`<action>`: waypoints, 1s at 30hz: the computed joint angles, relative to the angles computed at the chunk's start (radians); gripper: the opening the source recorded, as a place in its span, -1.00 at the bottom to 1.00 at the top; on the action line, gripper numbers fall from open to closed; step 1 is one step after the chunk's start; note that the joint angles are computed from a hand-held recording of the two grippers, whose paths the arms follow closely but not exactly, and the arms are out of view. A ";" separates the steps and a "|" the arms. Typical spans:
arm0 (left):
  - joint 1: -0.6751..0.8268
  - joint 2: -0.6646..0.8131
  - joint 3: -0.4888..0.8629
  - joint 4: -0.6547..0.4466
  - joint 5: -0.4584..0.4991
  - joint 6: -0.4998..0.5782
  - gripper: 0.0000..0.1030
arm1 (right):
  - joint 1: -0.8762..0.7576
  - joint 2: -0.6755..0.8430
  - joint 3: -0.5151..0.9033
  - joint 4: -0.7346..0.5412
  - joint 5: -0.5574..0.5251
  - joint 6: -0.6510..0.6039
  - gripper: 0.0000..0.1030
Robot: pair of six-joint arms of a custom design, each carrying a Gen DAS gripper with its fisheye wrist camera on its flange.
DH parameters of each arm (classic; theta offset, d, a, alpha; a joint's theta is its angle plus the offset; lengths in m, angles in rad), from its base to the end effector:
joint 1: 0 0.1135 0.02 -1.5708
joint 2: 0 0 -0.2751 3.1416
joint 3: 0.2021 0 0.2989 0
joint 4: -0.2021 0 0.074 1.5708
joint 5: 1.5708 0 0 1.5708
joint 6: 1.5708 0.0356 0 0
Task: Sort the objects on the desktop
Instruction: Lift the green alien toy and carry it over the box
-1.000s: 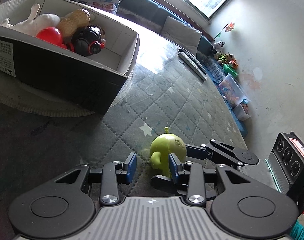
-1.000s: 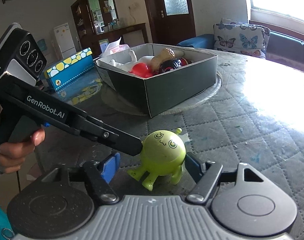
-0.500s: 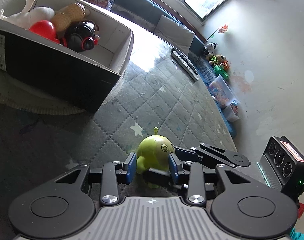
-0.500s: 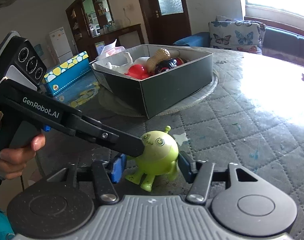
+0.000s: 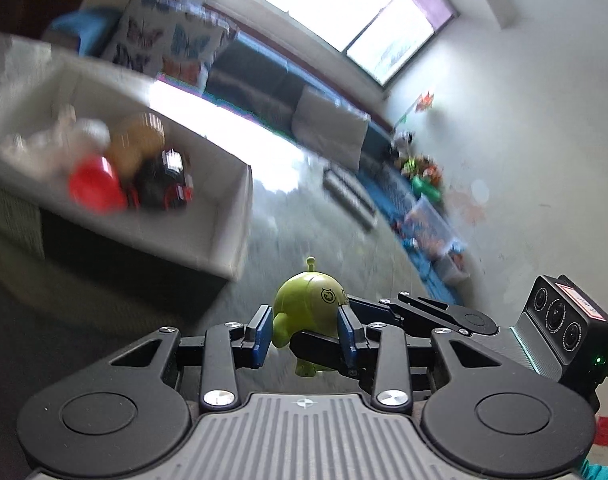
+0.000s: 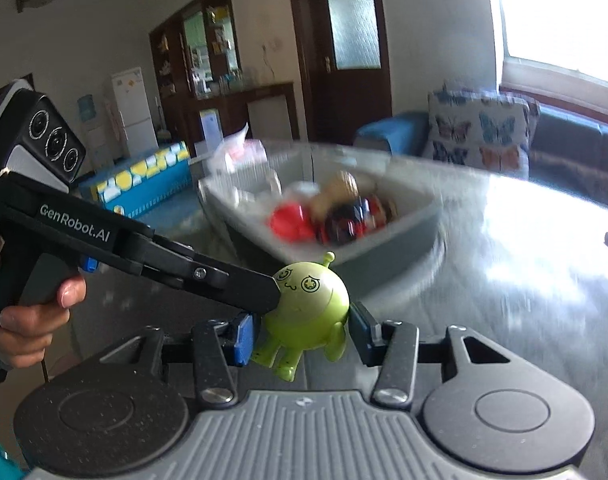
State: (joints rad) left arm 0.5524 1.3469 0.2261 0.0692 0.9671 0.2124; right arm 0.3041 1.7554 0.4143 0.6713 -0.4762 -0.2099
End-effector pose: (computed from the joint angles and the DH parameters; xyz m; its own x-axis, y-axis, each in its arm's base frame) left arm 0.1746 0.0732 0.0624 -0.7120 -0.2983 -0.6357 0.2045 0.7780 -0.5941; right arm 0.2607 0.0989 0.0469 -0.4525 -0.3361 -0.8260 -0.7190 0.6854 0.1150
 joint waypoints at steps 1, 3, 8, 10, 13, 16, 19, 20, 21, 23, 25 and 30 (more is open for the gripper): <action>0.012 -0.005 0.015 -0.007 0.005 -0.006 -0.27 | 0.015 -0.003 0.023 -0.010 0.009 0.003 -0.06; 0.037 0.002 0.053 -0.017 0.007 -0.012 -0.27 | 0.044 0.005 0.075 -0.033 0.026 0.003 -0.06; 0.060 0.110 0.178 -0.007 -0.020 -0.024 -0.27 | 0.097 0.092 0.256 -0.130 0.048 0.013 -0.06; 0.060 0.170 0.234 -0.009 -0.038 -0.034 -0.27 | 0.109 0.140 0.339 -0.185 0.046 0.027 -0.06; 0.056 0.270 0.328 -0.039 -0.067 -0.038 -0.27 | 0.117 0.223 0.461 -0.268 0.036 0.055 -0.06; 0.049 0.375 0.428 -0.105 -0.094 -0.020 -0.27 | 0.118 0.305 0.575 -0.358 0.028 0.067 -0.06; 0.042 0.468 0.516 -0.176 -0.110 0.015 -0.27 | 0.122 0.366 0.648 -0.417 0.031 0.069 -0.06; 0.039 0.489 0.537 -0.192 -0.113 0.024 -0.27 | 0.120 0.385 0.673 -0.442 0.025 0.072 -0.06; 0.031 0.500 0.549 -0.200 -0.123 0.030 -0.27 | 0.120 0.401 0.689 -0.460 0.017 0.076 -0.06; 0.021 0.513 0.568 -0.221 -0.144 0.041 -0.27 | 0.121 0.423 0.715 -0.490 0.012 0.071 -0.06; 0.005 0.525 0.586 -0.234 -0.170 0.047 -0.28 | 0.128 0.436 0.729 -0.509 0.021 0.063 -0.06; -0.016 0.531 0.605 -0.244 -0.206 0.050 -0.28 | 0.141 0.454 0.752 -0.537 0.059 0.059 -0.06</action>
State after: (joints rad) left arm 0.5360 1.8783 0.8314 -0.1744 0.7611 0.2628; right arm 0.4453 2.2091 1.1662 0.1339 -0.4171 -0.1508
